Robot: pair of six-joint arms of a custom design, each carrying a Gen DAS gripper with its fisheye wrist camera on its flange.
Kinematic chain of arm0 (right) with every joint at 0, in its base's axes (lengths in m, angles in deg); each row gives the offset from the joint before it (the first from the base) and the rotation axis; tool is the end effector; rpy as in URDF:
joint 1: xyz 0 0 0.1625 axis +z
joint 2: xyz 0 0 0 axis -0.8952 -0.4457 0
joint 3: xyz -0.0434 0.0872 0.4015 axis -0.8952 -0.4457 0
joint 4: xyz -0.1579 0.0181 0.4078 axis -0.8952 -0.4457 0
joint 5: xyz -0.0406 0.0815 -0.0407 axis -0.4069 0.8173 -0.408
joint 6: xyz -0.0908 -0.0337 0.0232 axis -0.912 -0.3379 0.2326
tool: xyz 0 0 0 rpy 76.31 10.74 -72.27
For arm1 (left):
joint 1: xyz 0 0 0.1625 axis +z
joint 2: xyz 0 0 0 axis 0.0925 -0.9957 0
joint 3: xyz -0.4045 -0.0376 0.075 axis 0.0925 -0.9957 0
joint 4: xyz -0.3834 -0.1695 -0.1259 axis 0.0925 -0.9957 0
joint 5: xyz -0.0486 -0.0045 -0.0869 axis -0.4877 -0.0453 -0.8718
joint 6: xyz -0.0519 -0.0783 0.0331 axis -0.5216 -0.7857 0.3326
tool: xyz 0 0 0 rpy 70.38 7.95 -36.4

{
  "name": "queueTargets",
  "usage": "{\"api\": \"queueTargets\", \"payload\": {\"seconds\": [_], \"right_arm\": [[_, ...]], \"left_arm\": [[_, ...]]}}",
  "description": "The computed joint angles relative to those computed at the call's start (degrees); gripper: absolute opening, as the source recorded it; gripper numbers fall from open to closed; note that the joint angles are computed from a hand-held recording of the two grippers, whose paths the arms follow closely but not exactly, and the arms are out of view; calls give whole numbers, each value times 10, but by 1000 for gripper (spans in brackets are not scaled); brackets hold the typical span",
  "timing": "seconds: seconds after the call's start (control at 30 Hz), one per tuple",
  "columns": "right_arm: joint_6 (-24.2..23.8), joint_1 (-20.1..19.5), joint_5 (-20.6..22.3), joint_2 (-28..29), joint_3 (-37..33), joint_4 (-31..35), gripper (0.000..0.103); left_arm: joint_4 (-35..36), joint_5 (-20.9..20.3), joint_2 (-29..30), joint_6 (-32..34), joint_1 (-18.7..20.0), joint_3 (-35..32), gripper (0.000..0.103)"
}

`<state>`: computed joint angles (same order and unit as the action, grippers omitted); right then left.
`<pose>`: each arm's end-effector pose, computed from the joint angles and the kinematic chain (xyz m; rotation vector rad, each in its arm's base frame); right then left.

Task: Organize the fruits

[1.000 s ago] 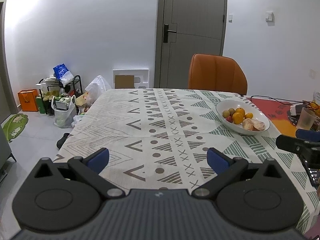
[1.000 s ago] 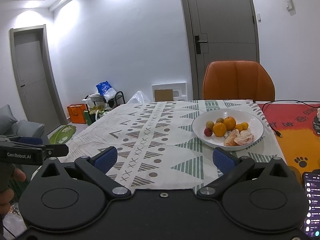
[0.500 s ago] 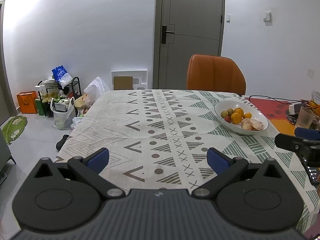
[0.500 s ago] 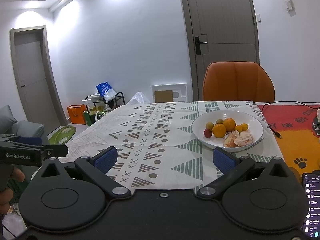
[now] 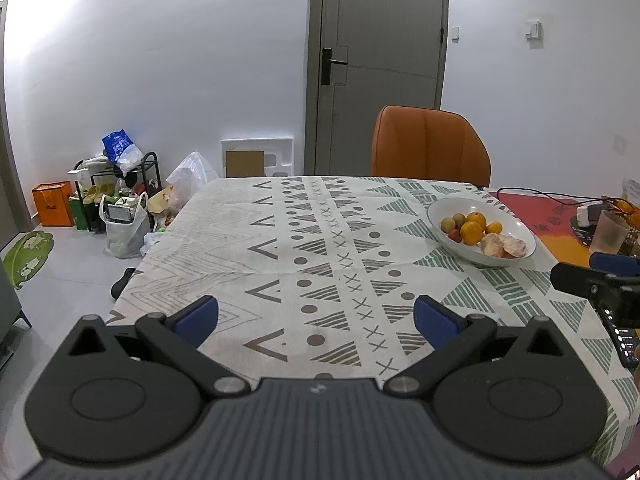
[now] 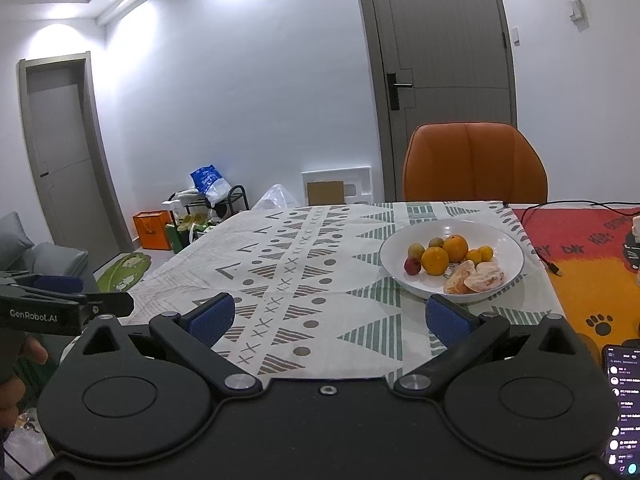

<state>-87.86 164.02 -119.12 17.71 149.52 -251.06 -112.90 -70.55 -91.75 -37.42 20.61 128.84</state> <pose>0.1713 -0.3285 0.1360 0.7413 -2.2867 1.2885 -0.1390 -0.3137 0.2073 0.6155 2.1842 -1.1613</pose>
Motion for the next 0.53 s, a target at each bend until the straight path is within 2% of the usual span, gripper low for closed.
{"api": "queueTargets", "payload": {"seconds": [0.53], "right_arm": [[2, -7, 0, 2, 1, -1, 103]], "left_arm": [[11, 6, -7, -6, -7, 2, 103]]}}
